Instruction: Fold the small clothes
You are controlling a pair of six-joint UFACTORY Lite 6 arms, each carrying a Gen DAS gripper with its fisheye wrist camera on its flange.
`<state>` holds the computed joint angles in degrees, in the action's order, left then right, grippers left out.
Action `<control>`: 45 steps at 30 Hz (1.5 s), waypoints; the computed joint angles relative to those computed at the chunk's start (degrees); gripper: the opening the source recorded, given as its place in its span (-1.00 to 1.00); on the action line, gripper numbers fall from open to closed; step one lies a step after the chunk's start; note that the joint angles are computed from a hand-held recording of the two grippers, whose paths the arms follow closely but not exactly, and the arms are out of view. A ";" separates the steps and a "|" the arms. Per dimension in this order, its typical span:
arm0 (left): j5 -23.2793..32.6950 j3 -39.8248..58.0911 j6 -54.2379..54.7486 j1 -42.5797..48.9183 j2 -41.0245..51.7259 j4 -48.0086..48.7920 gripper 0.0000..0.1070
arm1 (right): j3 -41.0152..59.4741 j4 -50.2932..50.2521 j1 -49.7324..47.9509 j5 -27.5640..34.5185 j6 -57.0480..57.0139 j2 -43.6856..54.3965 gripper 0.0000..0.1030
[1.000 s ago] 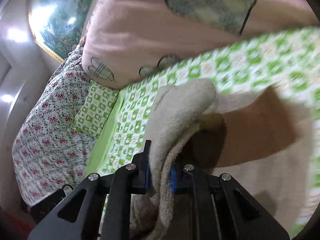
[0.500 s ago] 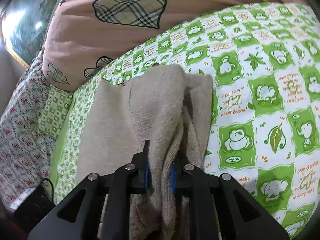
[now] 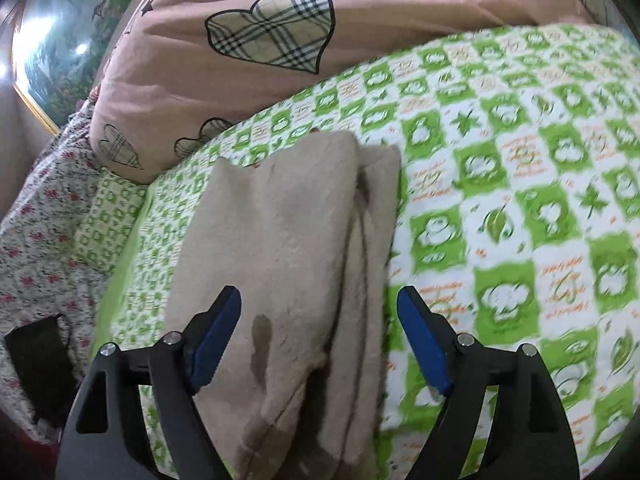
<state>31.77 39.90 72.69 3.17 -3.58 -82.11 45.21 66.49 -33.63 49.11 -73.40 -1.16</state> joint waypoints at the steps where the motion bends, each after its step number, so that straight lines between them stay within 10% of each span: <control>1: 1.09 1.89 -0.26 1.94 2.55 0.83 0.52 | 0.02 0.16 0.14 0.25 0.00 0.46 0.58; 11: 10.12 29.43 -4.65 5.47 35.85 2.24 0.71 | 4.52 -0.50 4.01 -1.03 2.83 10.06 0.54; 14: 13.48 36.17 -4.73 5.44 42.98 2.12 0.42 | 6.37 0.67 4.00 2.34 2.44 14.26 -0.04; 19: 11.62 29.21 2.61 5.51 35.69 -0.34 -0.01 | 1.72 3.45 5.75 1.50 2.45 8.49 -0.30; 30: 22.76 5.14 7.14 37.47 2.40 14.80 -0.03 | -14.66 30.92 37.59 -6.08 -7.57 -9.18 -0.35; 39: 27.03 3.25 18.14 58.30 9.56 23.33 -0.01 | -12.14 58.46 62.25 -15.07 -23.15 4.72 -0.34; 45: 27.99 4.81 20.41 59.00 16.37 20.86 0.35 | -13.89 58.98 59.88 -13.05 -24.23 7.02 -0.27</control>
<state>59.76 44.71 93.09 62.17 12.80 -61.25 31.32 125.47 26.26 36.07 -97.63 5.87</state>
